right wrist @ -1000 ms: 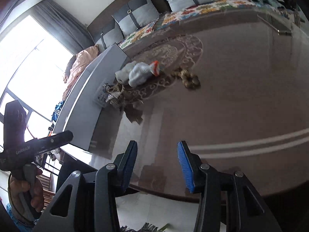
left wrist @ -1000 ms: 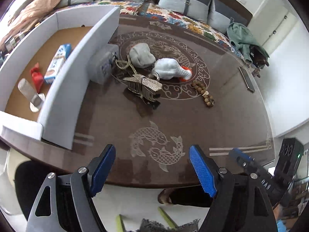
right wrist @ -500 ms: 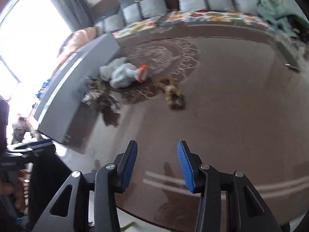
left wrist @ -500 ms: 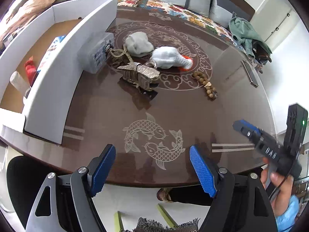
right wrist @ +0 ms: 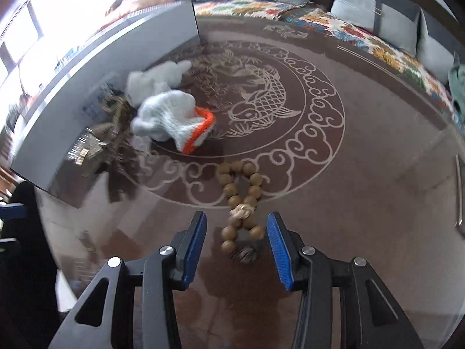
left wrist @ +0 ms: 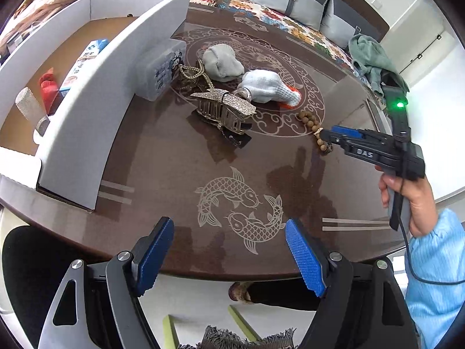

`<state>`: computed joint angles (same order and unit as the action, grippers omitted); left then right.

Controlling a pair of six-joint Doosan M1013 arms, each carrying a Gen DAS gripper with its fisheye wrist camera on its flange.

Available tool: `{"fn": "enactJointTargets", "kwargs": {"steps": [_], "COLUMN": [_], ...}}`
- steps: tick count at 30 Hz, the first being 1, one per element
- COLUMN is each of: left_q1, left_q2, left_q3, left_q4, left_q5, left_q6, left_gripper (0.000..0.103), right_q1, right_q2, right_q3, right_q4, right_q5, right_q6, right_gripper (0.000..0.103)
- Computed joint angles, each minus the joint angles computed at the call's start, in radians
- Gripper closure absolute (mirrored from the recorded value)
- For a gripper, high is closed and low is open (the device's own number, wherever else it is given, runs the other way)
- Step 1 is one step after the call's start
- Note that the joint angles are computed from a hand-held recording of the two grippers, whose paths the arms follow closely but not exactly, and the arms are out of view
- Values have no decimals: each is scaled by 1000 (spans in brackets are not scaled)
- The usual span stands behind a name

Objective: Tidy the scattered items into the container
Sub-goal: 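Lower the right tool onto the wooden bead bracelet and close on it, then close the left tool on the rhinestone bow clip while the right tool lifts the bracelet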

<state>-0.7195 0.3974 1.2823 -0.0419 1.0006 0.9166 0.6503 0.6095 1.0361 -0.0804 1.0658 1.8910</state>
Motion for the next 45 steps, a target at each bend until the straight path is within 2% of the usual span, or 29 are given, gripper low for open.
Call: {"fn": "enactJointTargets", "kwargs": {"steps": [9,14,15,17,21,27,30,32,35,39,42,44,45], "left_q1": [10,10,10,9,9,13,19,22,33,52,61,67,68], "left_q2": [3,5,6,7,9,23,51,76,122,170,209,236,249], "left_q3": [4,2,1,1,-2,-29,-71,-107,-171,-236,-291,-326,-343], "left_q4": [-29,-27,-27,-28,-26,-34,-45,-48,-54,-54,-17,5,13], "left_q5": [-2,1,3,7,15,32,48,57,77,96,140,177,196], "left_q6": [9,10,11,12,11,18,23,26,22,-38,-101,-141,-148], "left_gripper": [25,25,25,25,25,25,25,25,25,25,25,25,25], "right_q1": [-4,-6,-6,-4,3,7,7,5,10,7,1,2,4], "right_q2": [58,65,67,75,74,6,-38,-65,-82,-102,-130,-143,-144], "right_q3": [-86,-95,-96,-110,-111,-14,54,95,122,154,190,203,202], "right_q4": [-8,-7,-7,4,10,2,21,40,33,25,30,24,15], "right_q5": [95,108,110,131,138,18,-61,-112,-141,-175,-234,-257,-255], "right_q6": [-37,-52,-60,-87,-104,-43,3,29,47,78,102,114,125], "right_gripper": [58,59,61,80,80,81,93,94,94,94,92,89,82]}}
